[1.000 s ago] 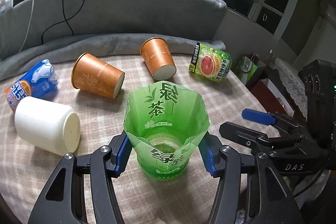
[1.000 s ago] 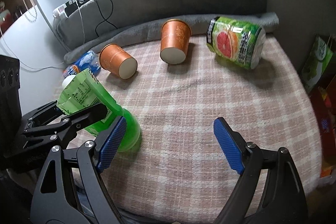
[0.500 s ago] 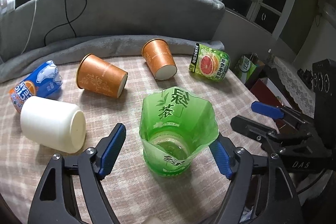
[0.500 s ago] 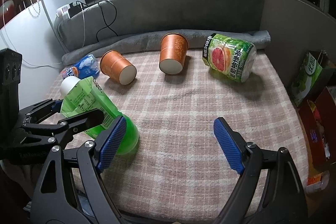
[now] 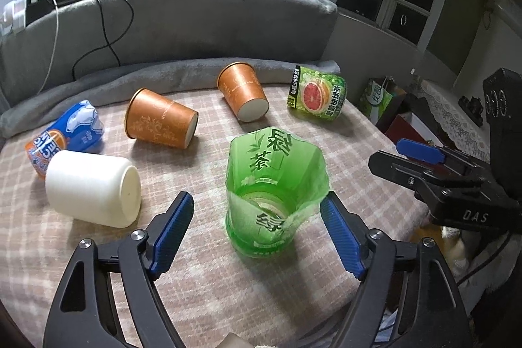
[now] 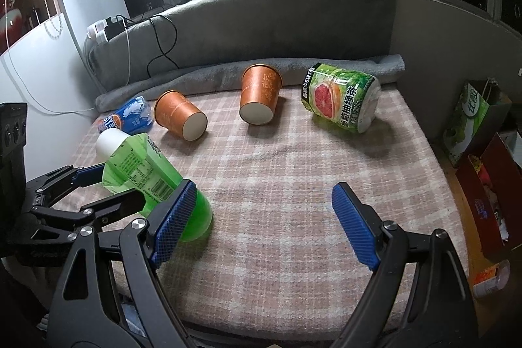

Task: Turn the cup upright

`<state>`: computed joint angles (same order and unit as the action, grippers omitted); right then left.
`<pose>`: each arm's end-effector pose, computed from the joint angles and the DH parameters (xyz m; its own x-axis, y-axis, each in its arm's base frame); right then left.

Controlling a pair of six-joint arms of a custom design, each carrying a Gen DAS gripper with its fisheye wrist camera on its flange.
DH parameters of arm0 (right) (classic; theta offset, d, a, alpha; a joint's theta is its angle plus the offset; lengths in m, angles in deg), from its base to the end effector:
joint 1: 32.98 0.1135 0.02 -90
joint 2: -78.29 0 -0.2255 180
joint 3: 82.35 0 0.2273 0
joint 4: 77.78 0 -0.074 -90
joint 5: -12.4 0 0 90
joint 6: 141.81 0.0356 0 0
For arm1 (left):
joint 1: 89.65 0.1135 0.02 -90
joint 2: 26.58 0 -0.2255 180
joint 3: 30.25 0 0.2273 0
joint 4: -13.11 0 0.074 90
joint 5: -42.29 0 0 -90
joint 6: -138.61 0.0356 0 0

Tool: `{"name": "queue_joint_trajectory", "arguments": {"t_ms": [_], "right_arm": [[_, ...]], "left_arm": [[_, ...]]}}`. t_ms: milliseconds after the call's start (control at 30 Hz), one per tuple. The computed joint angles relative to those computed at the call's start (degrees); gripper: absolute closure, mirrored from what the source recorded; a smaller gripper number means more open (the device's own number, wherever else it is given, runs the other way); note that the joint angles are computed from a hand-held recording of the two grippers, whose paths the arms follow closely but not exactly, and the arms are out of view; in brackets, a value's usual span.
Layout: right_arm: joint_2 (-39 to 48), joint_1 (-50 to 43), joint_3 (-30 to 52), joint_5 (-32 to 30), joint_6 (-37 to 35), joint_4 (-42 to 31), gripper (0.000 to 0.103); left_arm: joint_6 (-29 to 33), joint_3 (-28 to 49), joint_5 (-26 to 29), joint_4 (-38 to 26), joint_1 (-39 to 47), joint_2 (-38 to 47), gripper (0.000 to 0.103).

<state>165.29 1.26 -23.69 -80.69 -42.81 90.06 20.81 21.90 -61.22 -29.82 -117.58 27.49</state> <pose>0.2399 0.1656 0.1596 -0.6235 -0.2354 -0.7456 -0.5044 0.8497 0.1535 0.1734 -0.0825 0.2119 -0.6953 -0.1446 -0.7040 -0.0172 0.9826 -0.1849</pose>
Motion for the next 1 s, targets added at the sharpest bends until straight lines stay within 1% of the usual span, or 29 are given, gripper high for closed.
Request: {"name": "queue_joint_trajectory", "arguments": {"t_ms": [400, 533, 567, 633, 700, 800, 833, 900, 1000], "right_arm": [[-0.41, -0.27, -0.32, -0.27, 0.23, 0.21, 0.015], [-0.54, 0.21, -0.46, 0.42, 0.57, 0.57, 0.015], [-0.68, 0.48, -0.62, 0.96, 0.71, 0.86, 0.015], [-1.28, 1.23, -1.32, 2.68, 1.11, 1.99, 0.009], [-2.08, 2.16, -2.23, 4.93, 1.3, 3.42, 0.007], [-2.57, 3.39, -2.51, 7.57, 1.32, 4.31, 0.006], [-2.82, 3.88, -2.56, 8.59, 1.43, 4.58, 0.006], [-2.97, 4.38, -2.84, 9.78, 1.64, 5.52, 0.001], [-3.24, 5.4, -3.11, 12.32, 1.89, 6.8, 0.0]], "left_arm": [[-1.79, -1.52, -3.7, -4.7, -2.45, -6.52, 0.022], [-2.73, -1.91, -6.47, -6.88, -3.5, -9.76, 0.022], [-3.12, -1.92, -7.85, -7.75, -3.88, -11.01, 0.022], [-4.06, -1.87, -11.52, -9.07, -5.37, -13.06, 0.022], [-5.59, -1.61, -17.2, -11.05, -7.82, -15.23, 0.02], [-7.25, -0.92, -25.02, -14.38, -10.66, -17.18, 0.02], [-7.18, -0.71, -25.77, -14.93, -10.54, -17.49, 0.02], [-7.02, -0.31, -26.95, -16.23, -10.0, -18.49, 0.019], [-7.29, -0.44, -27.75, -17.55, -9.16, -20.86, 0.019]]}}
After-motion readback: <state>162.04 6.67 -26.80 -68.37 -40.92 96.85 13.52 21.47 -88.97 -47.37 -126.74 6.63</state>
